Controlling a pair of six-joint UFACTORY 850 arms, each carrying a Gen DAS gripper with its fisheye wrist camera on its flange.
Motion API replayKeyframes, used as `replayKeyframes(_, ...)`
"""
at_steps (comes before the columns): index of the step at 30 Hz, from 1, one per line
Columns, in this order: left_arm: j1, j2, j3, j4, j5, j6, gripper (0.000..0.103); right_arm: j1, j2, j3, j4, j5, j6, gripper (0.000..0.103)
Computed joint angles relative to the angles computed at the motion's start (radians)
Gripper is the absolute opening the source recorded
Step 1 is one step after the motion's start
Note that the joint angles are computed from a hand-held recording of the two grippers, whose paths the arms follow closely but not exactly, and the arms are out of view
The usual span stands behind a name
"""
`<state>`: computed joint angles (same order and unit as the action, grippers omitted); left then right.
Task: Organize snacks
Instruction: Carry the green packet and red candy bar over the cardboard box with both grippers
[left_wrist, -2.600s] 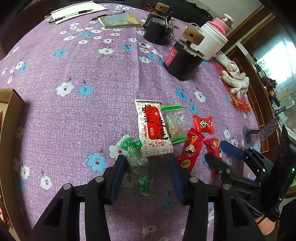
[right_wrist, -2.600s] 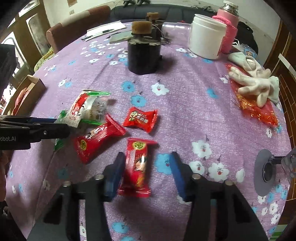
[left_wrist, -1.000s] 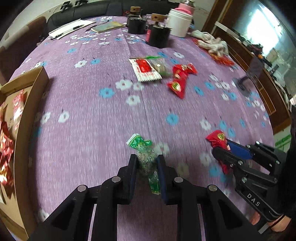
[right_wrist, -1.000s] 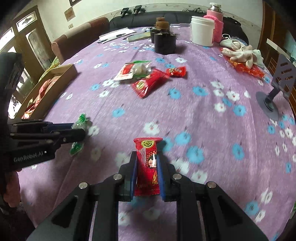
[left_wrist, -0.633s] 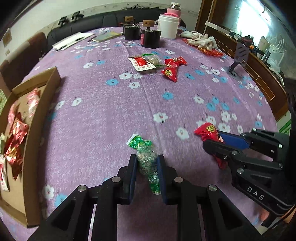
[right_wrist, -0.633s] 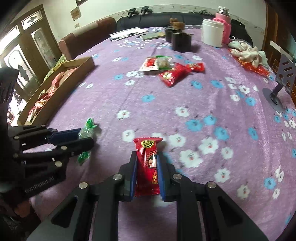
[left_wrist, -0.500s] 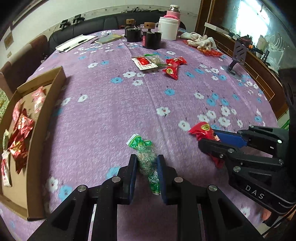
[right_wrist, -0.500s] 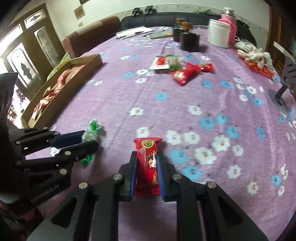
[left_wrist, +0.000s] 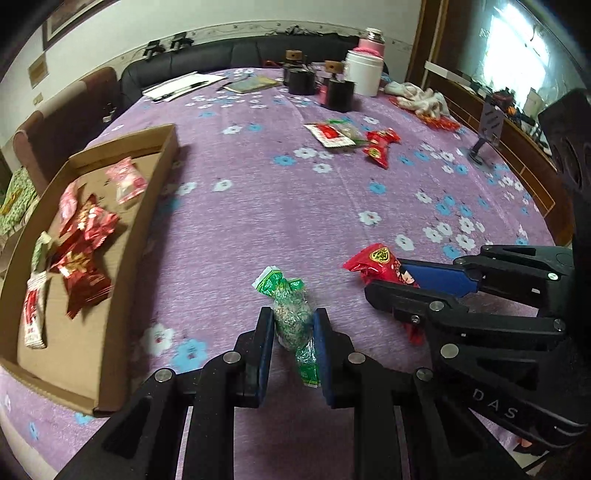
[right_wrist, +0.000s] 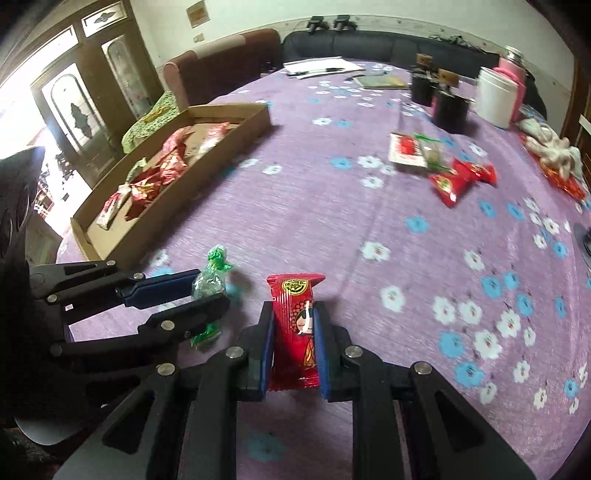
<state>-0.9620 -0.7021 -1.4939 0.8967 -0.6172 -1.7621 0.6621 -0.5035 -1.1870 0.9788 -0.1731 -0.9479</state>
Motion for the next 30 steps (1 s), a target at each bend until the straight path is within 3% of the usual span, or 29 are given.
replayKeyframes(9,0.008,0.115,0.149,0.098,0.007,-0.195,0.022,0.045,-0.035,-0.081,-0.013,-0.038,-0.011,0.019)
replayKeyframes(17,0.039,0.236,0.302,0.151,-0.029,-0.351,0.022,0.110,-0.115,-0.237,-0.113,-0.085,0.052,0.019)
replayKeyframes(30,0.101,0.335,0.457,0.109,-0.030,-0.411,0.022,0.178,-0.270,-0.462,-0.219,-0.184,0.176,0.019)
